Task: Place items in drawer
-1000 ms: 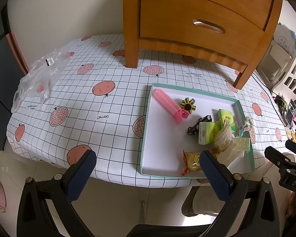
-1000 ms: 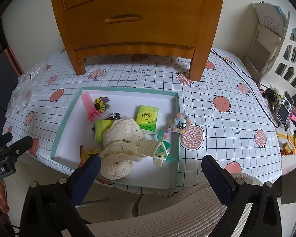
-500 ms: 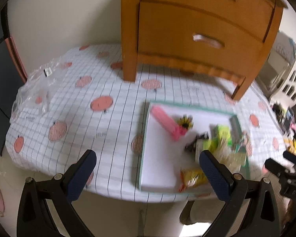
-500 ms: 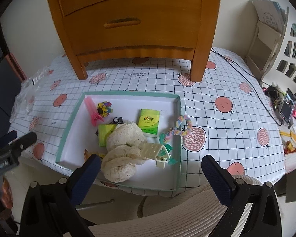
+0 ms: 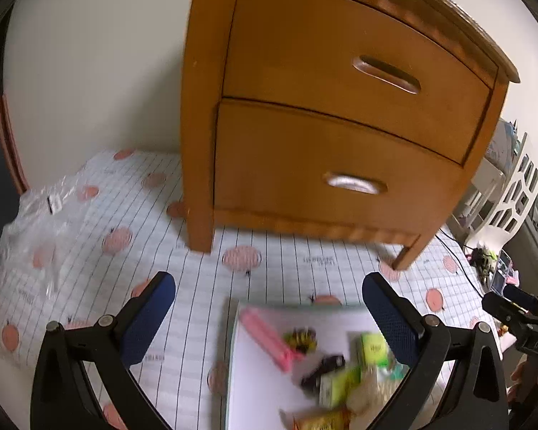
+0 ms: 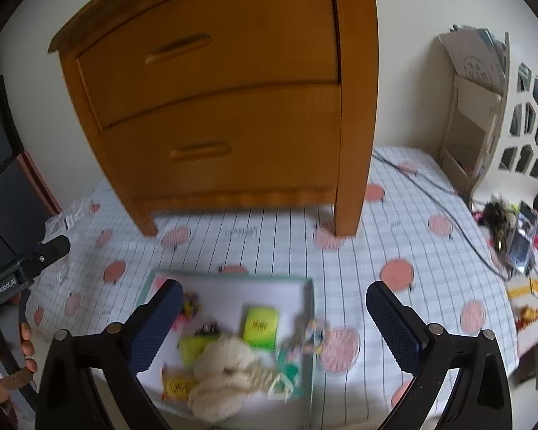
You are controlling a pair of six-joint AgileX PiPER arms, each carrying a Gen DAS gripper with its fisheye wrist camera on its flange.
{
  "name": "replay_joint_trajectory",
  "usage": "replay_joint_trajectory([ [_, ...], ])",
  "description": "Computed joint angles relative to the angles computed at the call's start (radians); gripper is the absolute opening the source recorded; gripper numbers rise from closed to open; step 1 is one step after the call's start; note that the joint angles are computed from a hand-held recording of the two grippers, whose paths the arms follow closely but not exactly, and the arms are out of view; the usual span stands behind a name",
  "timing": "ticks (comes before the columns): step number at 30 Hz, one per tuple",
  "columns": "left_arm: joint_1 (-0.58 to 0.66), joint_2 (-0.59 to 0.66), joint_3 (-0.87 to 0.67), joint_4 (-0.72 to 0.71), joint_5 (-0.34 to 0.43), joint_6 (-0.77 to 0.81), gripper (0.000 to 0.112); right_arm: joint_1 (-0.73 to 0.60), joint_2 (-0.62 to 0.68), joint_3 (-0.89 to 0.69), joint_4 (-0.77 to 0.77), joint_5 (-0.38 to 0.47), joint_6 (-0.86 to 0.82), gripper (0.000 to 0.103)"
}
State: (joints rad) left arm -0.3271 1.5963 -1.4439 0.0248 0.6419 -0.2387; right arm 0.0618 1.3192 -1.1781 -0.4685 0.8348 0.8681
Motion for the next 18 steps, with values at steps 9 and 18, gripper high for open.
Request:
replay_joint_trajectory([
  [9,0.052,0.261,-0.400,-0.064,0.158,0.091,0.103,-0.208,0.177,-0.183,0.213,-0.086,-0.295,0.103],
  [18,0.143,0.548,-0.911,-0.211,0.404,0.168,0.103,-0.327,0.378,-0.439,0.325,-0.067,-0.521,0.103],
])
